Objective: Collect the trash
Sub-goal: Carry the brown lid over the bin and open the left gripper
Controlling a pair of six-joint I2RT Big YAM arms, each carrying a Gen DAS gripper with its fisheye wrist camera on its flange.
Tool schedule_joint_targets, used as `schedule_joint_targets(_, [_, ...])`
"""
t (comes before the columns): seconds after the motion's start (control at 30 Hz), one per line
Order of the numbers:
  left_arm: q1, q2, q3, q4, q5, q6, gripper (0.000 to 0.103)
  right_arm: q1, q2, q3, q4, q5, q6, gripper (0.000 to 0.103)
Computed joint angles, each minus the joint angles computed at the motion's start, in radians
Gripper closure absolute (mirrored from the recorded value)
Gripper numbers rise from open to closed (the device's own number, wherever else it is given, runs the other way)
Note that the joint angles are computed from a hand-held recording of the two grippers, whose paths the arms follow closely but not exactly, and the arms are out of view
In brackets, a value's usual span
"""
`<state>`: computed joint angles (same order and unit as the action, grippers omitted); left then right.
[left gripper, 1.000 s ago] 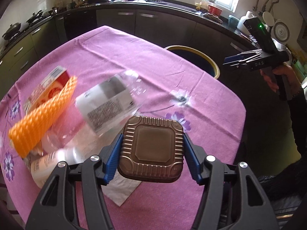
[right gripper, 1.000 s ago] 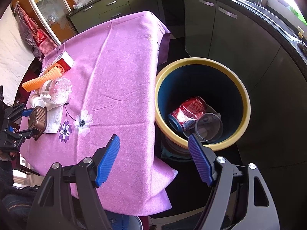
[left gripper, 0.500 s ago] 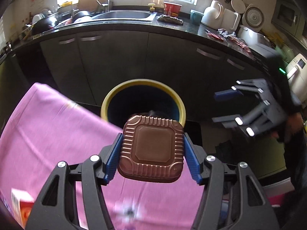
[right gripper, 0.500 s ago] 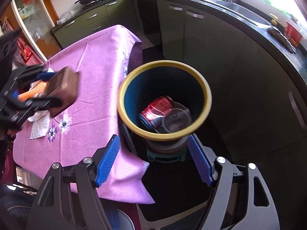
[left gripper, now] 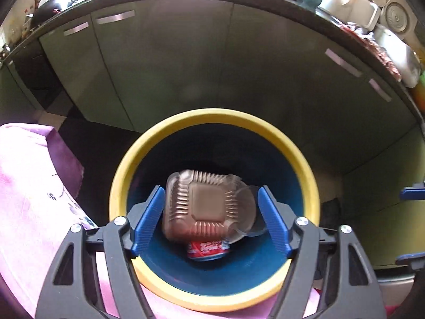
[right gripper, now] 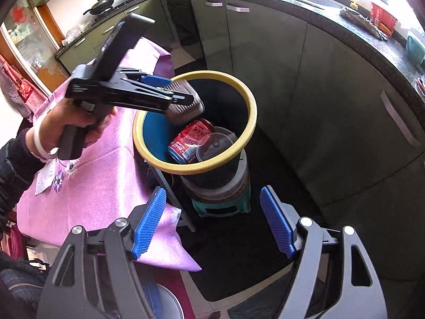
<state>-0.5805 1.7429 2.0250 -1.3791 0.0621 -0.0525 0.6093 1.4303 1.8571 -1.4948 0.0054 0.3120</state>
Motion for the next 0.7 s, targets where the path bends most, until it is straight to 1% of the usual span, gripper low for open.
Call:
schedule_joint_targets(0.07, [0.006, -0.028, -0.021, 0.010, 0.022, -0.018, 0.032, 0.003, 0.000, 0.000, 0.000, 0.000, -0.001, 0.030])
schedule_joint_targets(0.2, [0.008, -0.155, -0.114, 0.043, 0.031, -0.044, 0.027, 0.015, 0.008, 0.004, 0.001, -0.001, -0.003, 0.030])
schedule_joint_targets(0.3, [0.000, -0.311, -0.223, 0.078, 0.037, -0.086, 0.021, 0.027, 0.023, 0.012, 0.008, -0.009, -0.008, 0.030])
schedule_joint_targets(0.37, [0.001, -0.402, -0.285, 0.084, 0.043, -0.106, 0.016, 0.039, 0.040, 0.028, 0.009, -0.017, -0.017, 0.030])
schedule_joint_targets(0.47, [0.003, -0.546, -0.384, 0.095, 0.040, -0.134, 0.013, 0.064, 0.078, 0.070, 0.006, -0.032, -0.033, 0.030])
schedule_joint_targets(0.5, [-0.001, -0.589, -0.417, 0.099, 0.028, -0.145, 0.013, 0.073, 0.093, 0.086, 0.004, -0.036, -0.038, 0.030])
schedule_joint_targets(0.53, [-0.008, -0.652, -0.462, 0.102, -0.008, -0.158, 0.012, 0.087, 0.116, 0.113, 0.000, -0.044, -0.048, 0.030])
schedule_joint_targets(0.57, [-0.014, -0.689, -0.487, 0.099, -0.033, -0.162, 0.012, 0.099, 0.137, 0.138, -0.005, -0.047, -0.058, 0.030])
schedule_joint_targets(0.63, [-0.023, -0.772, -0.540, 0.074, -0.097, -0.177, 0.011, 0.127, 0.187, 0.203, -0.021, -0.053, -0.081, 0.030])
schedule_joint_targets(0.7, [-0.029, -0.849, -0.583, 0.031, -0.181, -0.201, 0.011, 0.157, 0.240, 0.275, -0.037, -0.054, -0.104, 0.030])
